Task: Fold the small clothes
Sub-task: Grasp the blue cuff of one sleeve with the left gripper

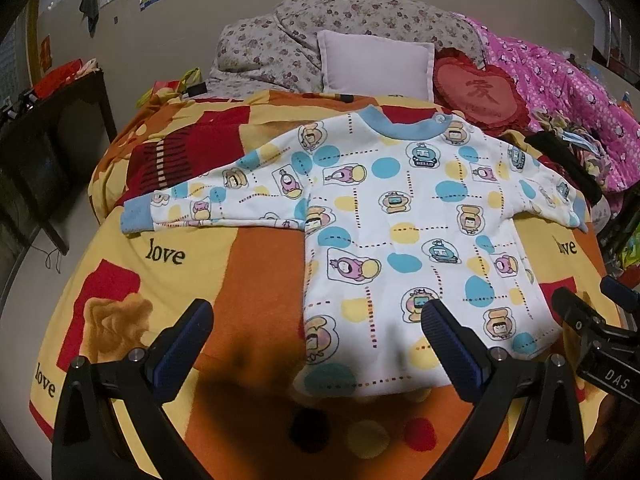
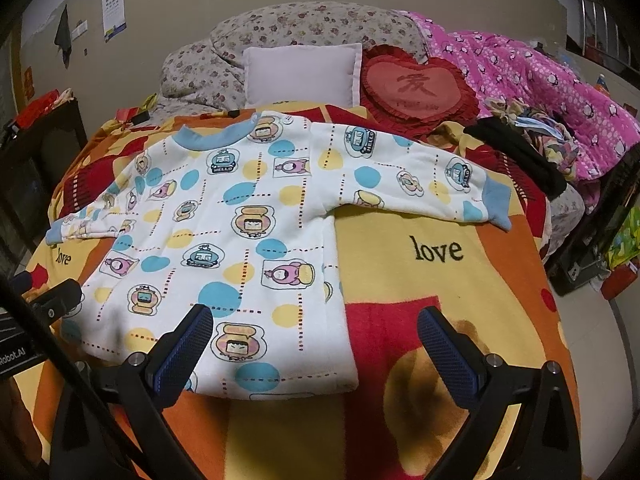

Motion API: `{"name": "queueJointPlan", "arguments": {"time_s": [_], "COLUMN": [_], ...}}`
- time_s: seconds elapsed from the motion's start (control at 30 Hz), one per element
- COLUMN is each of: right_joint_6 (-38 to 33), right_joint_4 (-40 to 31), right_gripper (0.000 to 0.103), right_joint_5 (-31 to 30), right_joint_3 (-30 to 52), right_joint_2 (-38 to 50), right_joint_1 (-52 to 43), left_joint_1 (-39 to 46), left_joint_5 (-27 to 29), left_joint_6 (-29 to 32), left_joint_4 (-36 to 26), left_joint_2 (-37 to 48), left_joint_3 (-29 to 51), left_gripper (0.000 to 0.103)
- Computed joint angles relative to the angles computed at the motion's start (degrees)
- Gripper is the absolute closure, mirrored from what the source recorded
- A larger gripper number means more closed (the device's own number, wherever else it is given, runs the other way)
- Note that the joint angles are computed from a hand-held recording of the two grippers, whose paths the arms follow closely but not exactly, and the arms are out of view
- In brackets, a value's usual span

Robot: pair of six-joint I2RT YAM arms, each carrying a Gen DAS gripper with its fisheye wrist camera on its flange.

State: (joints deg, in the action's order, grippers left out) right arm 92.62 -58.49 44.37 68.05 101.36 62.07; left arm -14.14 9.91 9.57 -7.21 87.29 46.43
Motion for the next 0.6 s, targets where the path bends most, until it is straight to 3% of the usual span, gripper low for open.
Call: {"name": "queueJointPlan", "arguments": {"time_s": [0.33,0.6], "right_joint_6": [-5.5,-15.4], "right_joint_4": [3.5,7.0], "right_gripper": [0.0,0.0], "right_joint_5": [0.1,-0.5], "right_joint_3": [1.3,6.4], "right_joint_2": [0.4,3.8], "right_joint_1": [-1.8,-4.5], "left_joint_1": [5.5,14.3], "left_joint_5": [2.0,7.7], "left_joint_6": [0.5,2.3], "left_joint_4": [-2.8,-8.6], "left_joint_2": [4.0,11.9], "left_joint_3": [5.6,17.2], "left_gripper": [0.0,0.0]}}
